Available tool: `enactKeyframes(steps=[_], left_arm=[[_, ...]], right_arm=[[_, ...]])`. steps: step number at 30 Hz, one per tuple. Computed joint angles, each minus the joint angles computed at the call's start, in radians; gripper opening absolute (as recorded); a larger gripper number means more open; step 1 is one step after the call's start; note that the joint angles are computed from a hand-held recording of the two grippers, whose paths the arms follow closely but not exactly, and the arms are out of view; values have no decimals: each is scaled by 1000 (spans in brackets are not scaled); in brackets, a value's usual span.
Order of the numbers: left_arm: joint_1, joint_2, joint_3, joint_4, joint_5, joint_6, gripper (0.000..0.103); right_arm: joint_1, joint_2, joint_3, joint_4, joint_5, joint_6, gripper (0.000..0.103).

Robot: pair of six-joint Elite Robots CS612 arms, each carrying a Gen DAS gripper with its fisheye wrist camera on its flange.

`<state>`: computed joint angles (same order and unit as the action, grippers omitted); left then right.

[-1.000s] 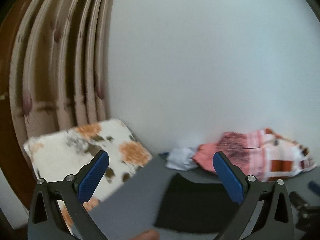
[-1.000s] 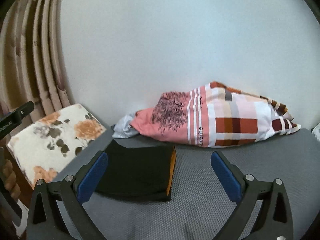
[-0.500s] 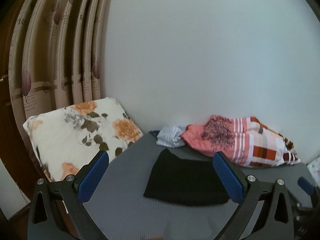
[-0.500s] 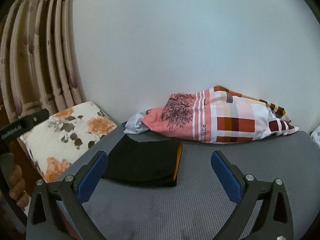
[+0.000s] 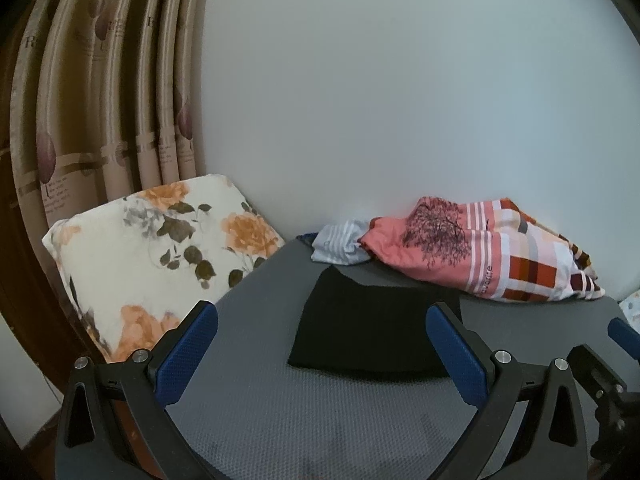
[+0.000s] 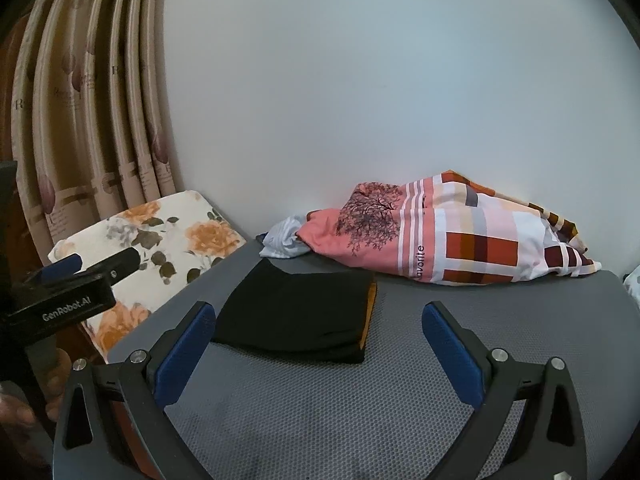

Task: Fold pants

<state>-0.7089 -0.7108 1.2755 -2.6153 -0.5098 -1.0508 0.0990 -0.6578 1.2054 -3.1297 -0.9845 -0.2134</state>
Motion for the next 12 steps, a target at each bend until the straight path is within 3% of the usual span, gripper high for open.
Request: enactKeyframes(steps=[3,9,12], left_arm=[[2,5,-2,-17,-14,19,103],[-10,29,-4,-101,70,85,103],[-11,23,0,-83,57,60,103]], right_arm=[[1,3,-6,20,2,-9,103],[5,4,-4,50,5,-33,103],[6,4,0,56,5,-46,103]])
